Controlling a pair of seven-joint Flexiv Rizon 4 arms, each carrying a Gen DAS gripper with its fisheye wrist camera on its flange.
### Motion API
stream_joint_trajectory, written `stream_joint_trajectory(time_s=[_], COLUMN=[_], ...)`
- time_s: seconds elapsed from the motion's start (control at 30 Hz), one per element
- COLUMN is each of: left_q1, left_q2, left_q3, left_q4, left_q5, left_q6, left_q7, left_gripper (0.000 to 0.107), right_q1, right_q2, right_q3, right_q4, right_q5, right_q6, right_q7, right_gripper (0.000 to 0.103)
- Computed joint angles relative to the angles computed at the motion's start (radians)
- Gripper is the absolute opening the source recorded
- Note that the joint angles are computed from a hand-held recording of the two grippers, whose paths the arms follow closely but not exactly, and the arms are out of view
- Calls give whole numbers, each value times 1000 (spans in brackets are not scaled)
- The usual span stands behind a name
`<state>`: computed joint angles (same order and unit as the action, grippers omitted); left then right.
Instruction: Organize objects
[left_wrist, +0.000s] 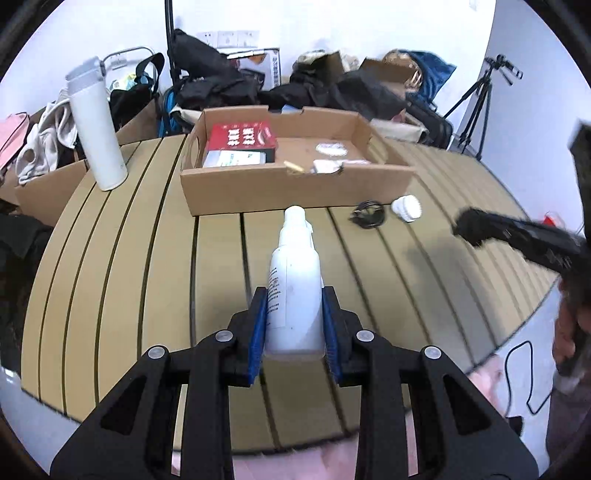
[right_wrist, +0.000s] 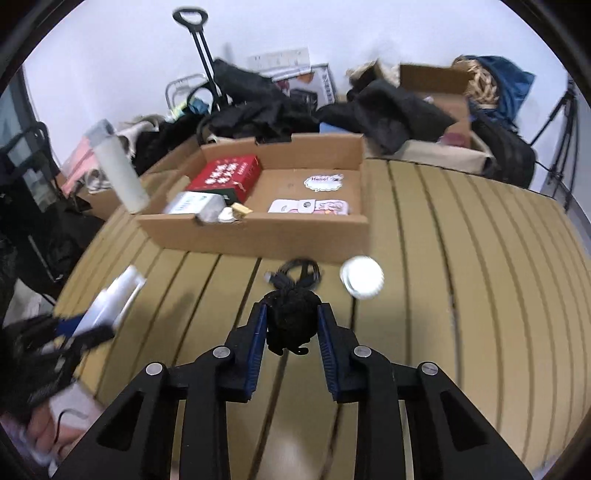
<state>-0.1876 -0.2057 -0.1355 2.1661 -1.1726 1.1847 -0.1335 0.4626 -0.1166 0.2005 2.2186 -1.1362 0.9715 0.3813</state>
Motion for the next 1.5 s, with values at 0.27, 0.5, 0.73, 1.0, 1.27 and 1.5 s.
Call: stream_joint_trajectory(time_s=[0.27,0.5,0.73,1.0,1.27,1.5], left_q1=[-4,40,-164,-114,-77,-38], left_q2=[169,122,-225,-700,-776,-686], left_q3=[46,58,183,62,-6,-8], left_q4=[108,-48,-542,-1157,-1257,-1198], left_q5=[18,220,346,816,924,922], left_q6=[-87,-245,-310,-435,-449,-410], left_q7=[-22,-261,-502,-1004,-967,-881], left_gripper=[24,24,24,24,53,69], right_q1=[81,53,-111,-197,-273,-176], right_q2=[156,173,17,-365,-617,-521], right_q3=[128,106,-58,-108,-12,-127], right_q4=[66,48,-122,-482,-739,-663], right_q5=[118,47,-81,402,723,760], right_q6=[-215,-165,176,227,206,238], right_q7=[116,86,-79,-551,-826,-831], right_gripper=[30,30,30,30,31,66])
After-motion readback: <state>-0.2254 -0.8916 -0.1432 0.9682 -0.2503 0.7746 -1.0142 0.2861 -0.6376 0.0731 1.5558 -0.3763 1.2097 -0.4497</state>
